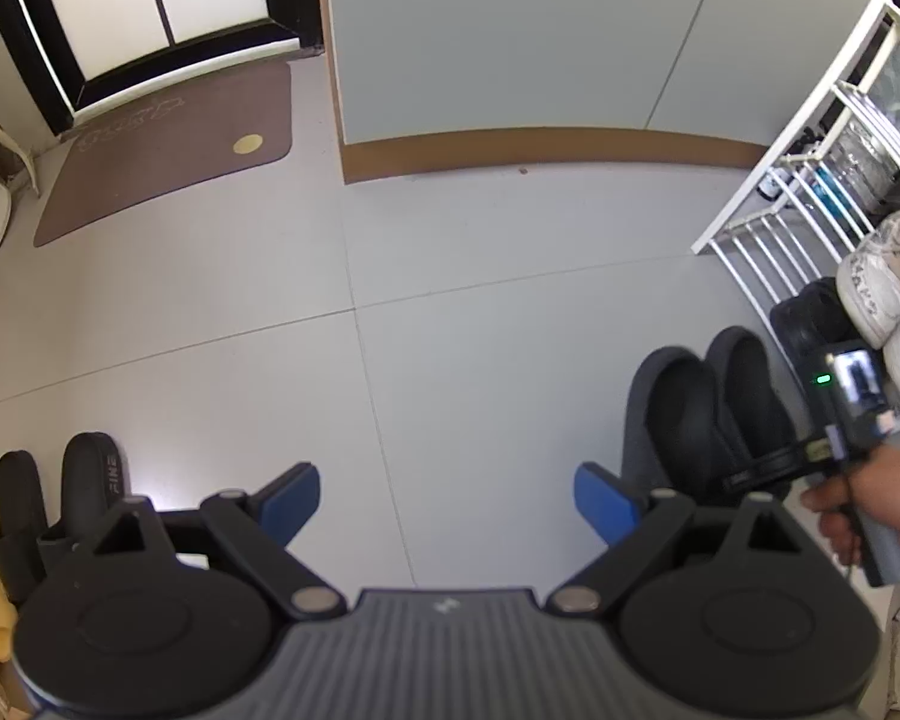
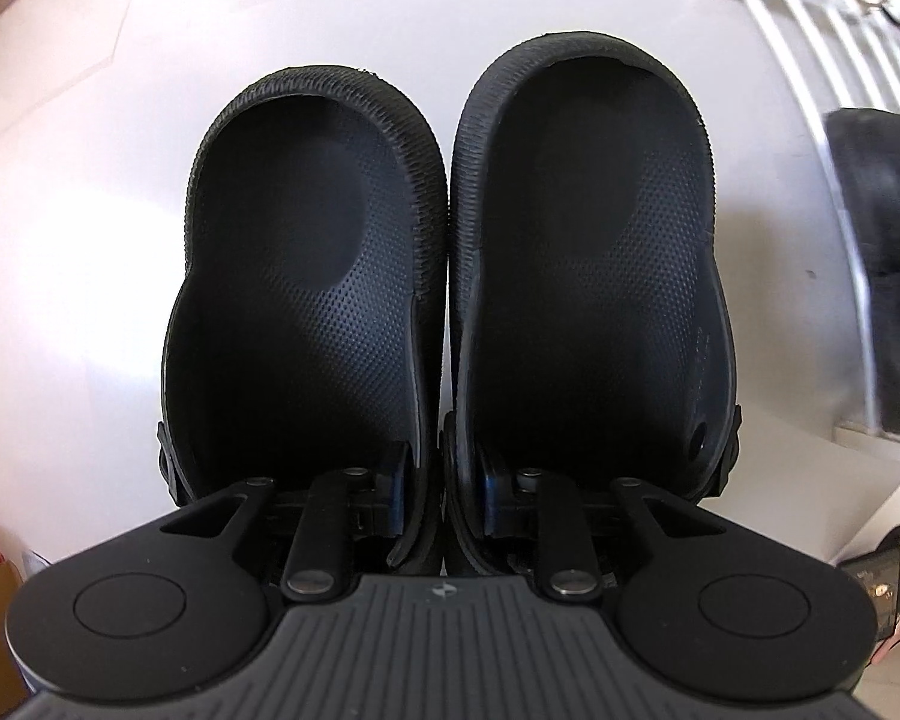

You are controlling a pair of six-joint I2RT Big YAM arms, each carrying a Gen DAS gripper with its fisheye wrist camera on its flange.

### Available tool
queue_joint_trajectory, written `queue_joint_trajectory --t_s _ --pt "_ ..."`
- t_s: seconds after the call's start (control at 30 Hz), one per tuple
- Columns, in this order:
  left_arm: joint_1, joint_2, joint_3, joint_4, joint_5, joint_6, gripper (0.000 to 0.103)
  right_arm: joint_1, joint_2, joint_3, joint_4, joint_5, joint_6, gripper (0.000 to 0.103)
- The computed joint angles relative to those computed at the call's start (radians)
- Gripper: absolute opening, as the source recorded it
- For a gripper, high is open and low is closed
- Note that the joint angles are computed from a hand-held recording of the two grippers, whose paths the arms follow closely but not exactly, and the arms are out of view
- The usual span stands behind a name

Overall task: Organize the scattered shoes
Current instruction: 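Lift the black clogs off the floor with the right tool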

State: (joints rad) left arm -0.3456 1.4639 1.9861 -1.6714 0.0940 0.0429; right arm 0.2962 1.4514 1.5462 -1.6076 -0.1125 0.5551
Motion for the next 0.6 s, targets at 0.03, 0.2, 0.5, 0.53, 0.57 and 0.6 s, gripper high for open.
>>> queue_joint_trajectory --t_s 0.03,0.2,0.5,0.53,0.57,0.6 --pt "-0.003 -0.002 0.002 0.000 0.002 0.001 0.093 -0.004 -0.014 0.004 0.000 0.004 0.010 0.025" --pt "-0.029 -0.010 0.014 0.004 0.018 -0.001 0.093 -0.020 -0.081 0.048 0.000 0.031 0.047 0.025" --pt "-0.080 -0.034 0.024 0.018 0.038 -0.006 0.093 -0.007 -0.170 0.146 -0.047 0.080 0.154 0.025" --pt "-0.083 -0.038 0.023 0.020 0.042 -0.006 0.093 0.010 -0.169 0.150 -0.041 0.104 0.177 0.025" --pt "-0.087 -0.042 0.020 0.022 0.044 -0.005 0.093 0.027 -0.168 0.155 -0.036 0.129 0.200 0.025" --pt "-0.089 -0.046 0.015 0.024 0.044 -0.004 0.093 0.047 -0.169 0.181 -0.051 0.179 0.225 0.025"
